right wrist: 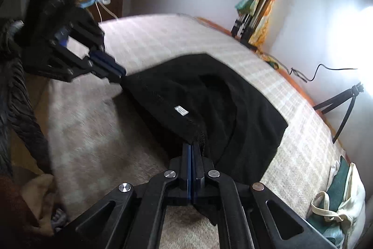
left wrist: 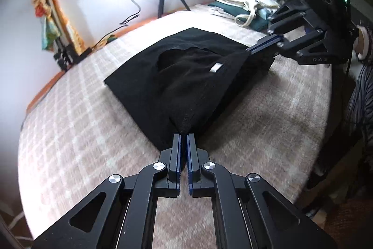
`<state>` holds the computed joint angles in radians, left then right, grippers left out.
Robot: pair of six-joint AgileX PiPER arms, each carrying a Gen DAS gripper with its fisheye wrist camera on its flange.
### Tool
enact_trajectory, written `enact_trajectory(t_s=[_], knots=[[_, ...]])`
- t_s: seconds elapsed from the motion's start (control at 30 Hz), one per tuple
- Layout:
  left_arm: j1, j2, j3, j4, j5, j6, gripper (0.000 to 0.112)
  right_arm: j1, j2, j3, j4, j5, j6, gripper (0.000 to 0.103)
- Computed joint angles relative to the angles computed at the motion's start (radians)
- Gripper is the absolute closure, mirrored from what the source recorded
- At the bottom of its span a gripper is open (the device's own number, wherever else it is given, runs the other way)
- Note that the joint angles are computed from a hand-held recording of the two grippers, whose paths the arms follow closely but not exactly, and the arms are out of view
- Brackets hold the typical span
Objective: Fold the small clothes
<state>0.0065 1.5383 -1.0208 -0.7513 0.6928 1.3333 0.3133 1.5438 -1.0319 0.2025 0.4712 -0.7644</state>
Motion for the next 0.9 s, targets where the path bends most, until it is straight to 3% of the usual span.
enact_trajectory(t_s=[0.17,0.27,0.3,0.33,0.37,0.43,0.6,0.7,0.8,0.87,0.9], knots=[[-0.006,-0.018,0.053,0.041,0.006,0.029,0.109,-0.007,0.011,-0.008,-0.028,0.085,-0.047,0.103],[0.02,-0.028,0.038,0.023,0.061,0.023,0.109,-0.066,0.022,-0.04,0.115,0.218,-0.18,0.102],[0.035,-0.031,0.027,-0.007,0.086,0.035,0.108,-0.086,0.017,-0.049,0.155,0.257,-0.216,0.095],[0.049,-0.03,0.013,-0.032,0.108,0.037,0.103,-0.101,0.005,-0.049,0.177,0.265,-0.233,0.072],[0.06,-0.019,-0.009,-0.047,0.123,0.009,0.091,-0.121,-0.008,-0.047,0.21,0.262,-0.248,0.062],[0.072,0.019,-0.057,-0.044,0.142,-0.091,0.073,-0.198,-0.007,-0.08,0.317,0.288,-0.261,0.064],[0.146,0.17,-0.187,-0.089,0.293,-0.341,0.073,-0.308,0.079,-0.172,0.336,0.286,-0.042,0.063],[0.147,0.225,-0.209,-0.075,0.319,-0.419,0.077,-0.347,0.135,-0.198,0.35,0.322,0.022,0.064],[0.156,0.241,-0.203,-0.109,0.348,-0.429,0.1,-0.359,0.164,-0.203,0.371,0.345,0.044,0.072],[0.156,0.238,-0.198,-0.121,0.352,-0.419,0.106,-0.365,0.185,-0.216,0.393,0.371,0.052,0.091],[0.157,0.241,-0.206,-0.123,0.359,-0.415,0.107,-0.366,0.19,-0.218,0.401,0.378,0.054,0.096]])
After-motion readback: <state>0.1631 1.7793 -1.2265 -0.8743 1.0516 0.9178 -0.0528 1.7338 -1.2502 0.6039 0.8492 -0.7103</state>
